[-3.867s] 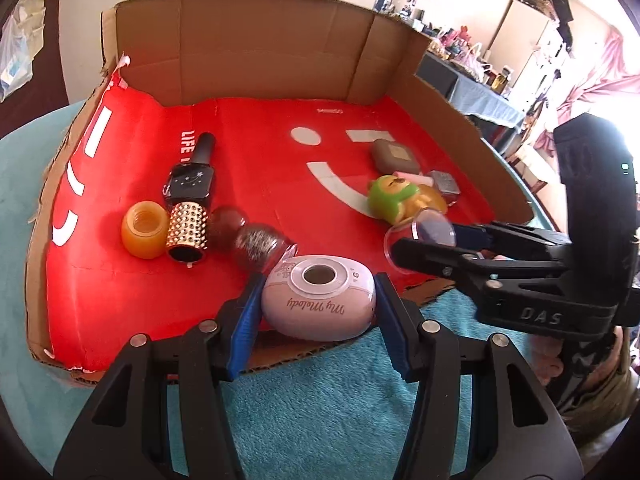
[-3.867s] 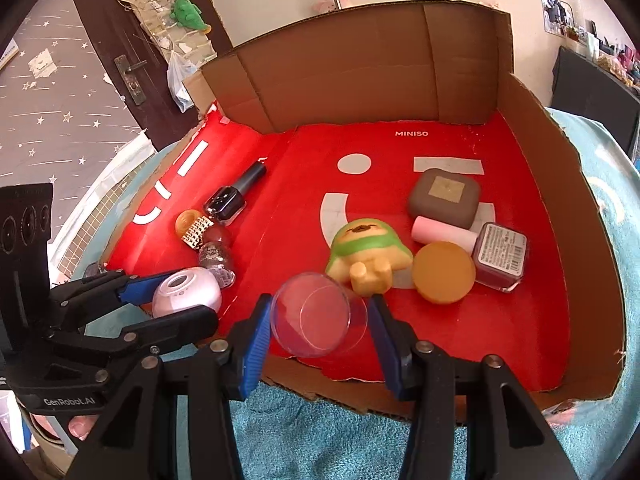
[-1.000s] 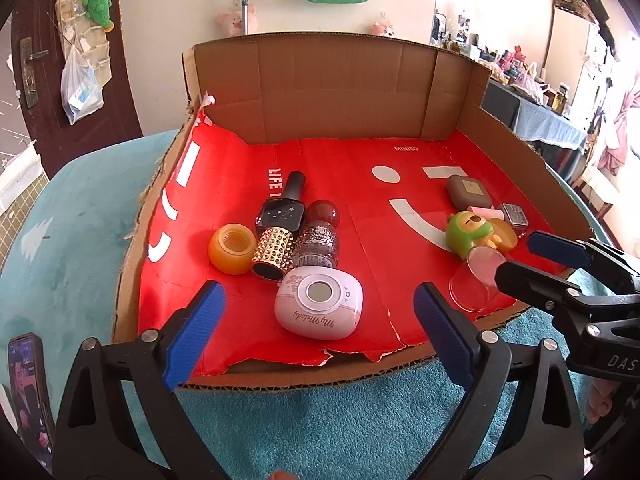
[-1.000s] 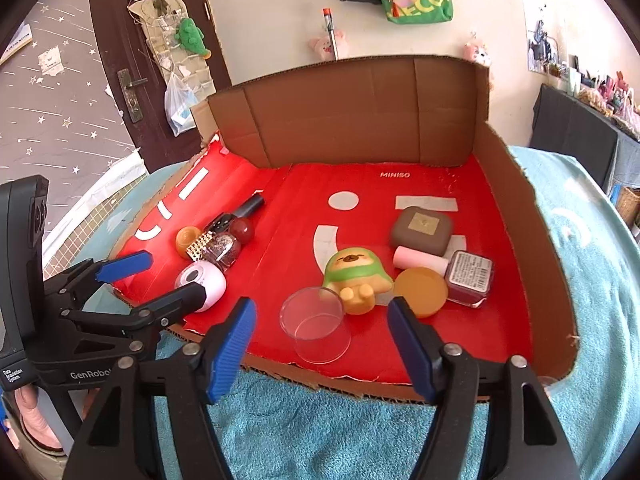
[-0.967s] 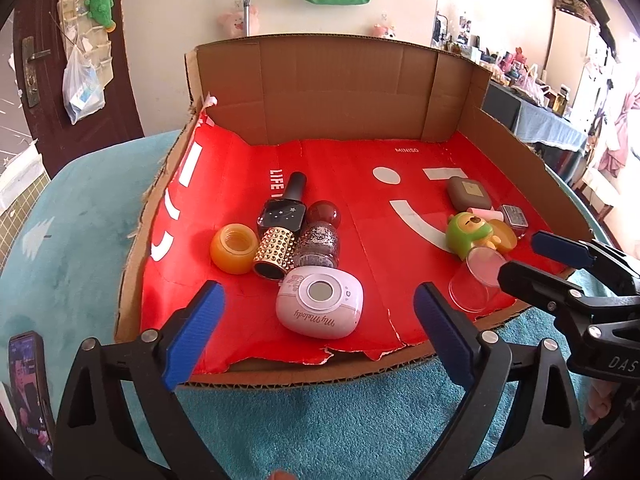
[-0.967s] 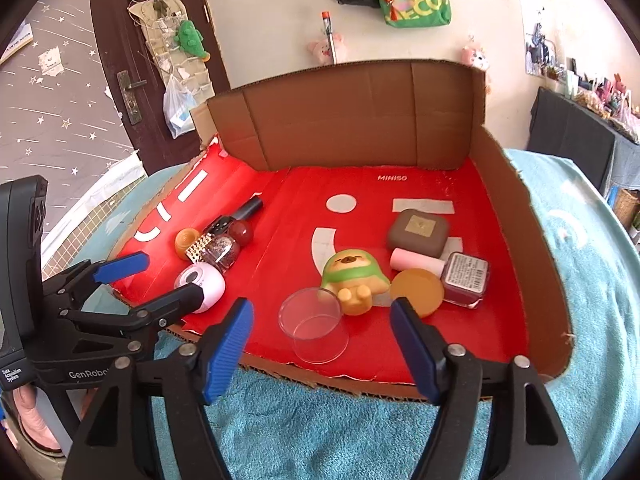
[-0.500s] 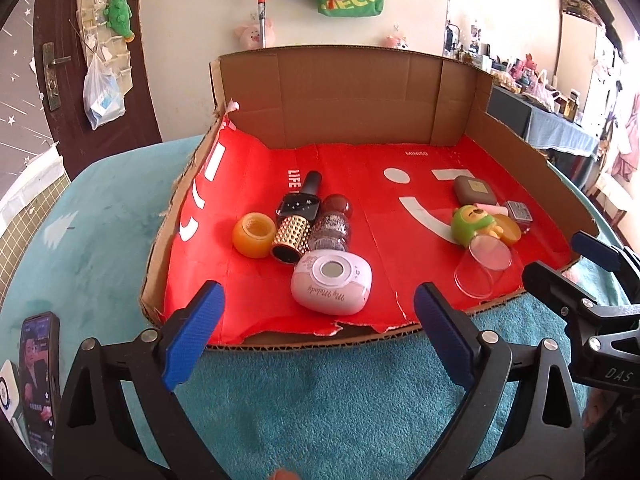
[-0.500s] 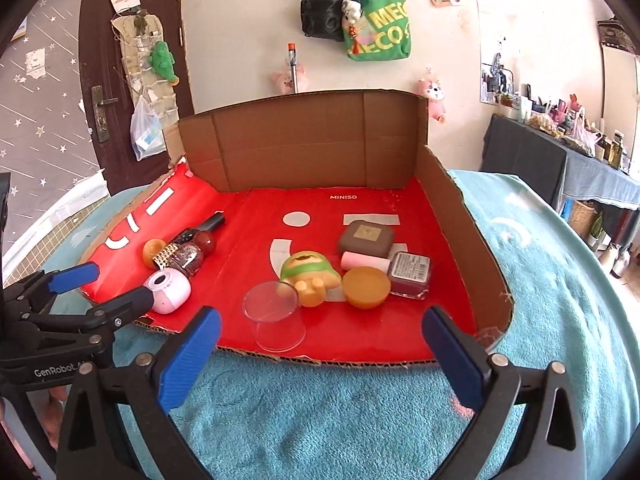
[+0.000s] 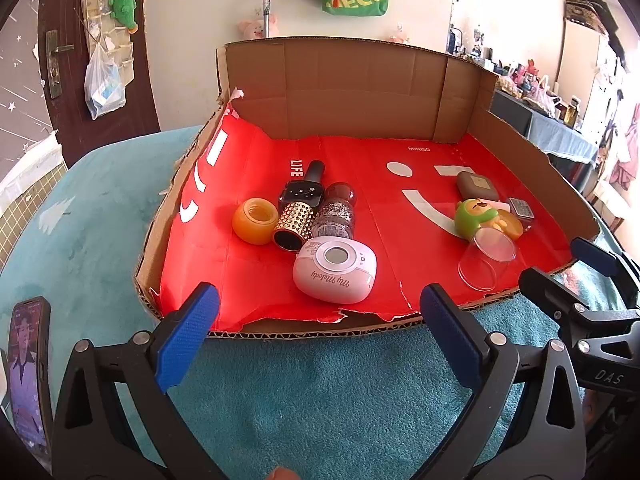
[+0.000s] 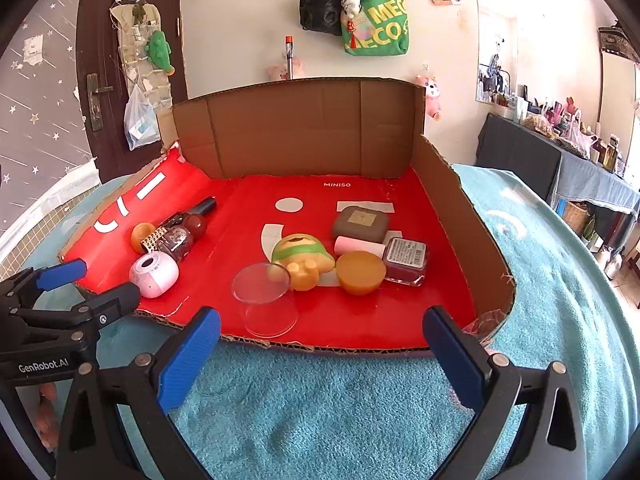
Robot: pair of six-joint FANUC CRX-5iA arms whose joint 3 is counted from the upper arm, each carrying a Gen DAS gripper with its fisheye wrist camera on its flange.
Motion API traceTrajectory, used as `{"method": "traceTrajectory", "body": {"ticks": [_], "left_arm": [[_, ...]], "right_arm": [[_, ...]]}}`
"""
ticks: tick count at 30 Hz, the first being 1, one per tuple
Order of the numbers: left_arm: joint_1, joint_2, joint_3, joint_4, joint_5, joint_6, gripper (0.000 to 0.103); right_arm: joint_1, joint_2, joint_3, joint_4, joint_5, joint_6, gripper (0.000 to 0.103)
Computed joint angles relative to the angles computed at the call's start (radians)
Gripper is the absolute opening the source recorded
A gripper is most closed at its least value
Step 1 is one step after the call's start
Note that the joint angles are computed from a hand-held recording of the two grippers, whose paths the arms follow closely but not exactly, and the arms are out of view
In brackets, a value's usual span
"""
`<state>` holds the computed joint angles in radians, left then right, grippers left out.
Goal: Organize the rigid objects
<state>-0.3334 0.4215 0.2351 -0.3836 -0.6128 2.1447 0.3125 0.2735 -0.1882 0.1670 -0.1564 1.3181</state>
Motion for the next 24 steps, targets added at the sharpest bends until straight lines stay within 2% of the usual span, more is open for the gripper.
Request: {"method": "traceTrajectory", "body": {"ticks": [8, 11, 15, 24], "left_arm": [[0.003, -0.001, -0.002, 0.006, 0.004, -0.005, 0.103], [0.003, -0.001, -0.002, 0.008, 0.0, -0.01, 0.103], [0.0, -0.009, -0.005, 0.009, -0.005, -0.018, 0.103], [-0.009, -0.06, -0.071, 0.022, 0.028, -0.012, 0.103]], "right_arm": [[0.0, -0.003, -0.027, 0.08, 0.02, -0.074, 0.103], [0.001, -0.004, -0.015, 0.027, 0.011, -0.024, 0.103], [0.001, -0.02, -0.024, 0.014, 0.023, -0.012, 0.103], [-0.007, -0.082, -0.009, -0.234, -0.032, 0.233, 0.103]]}}
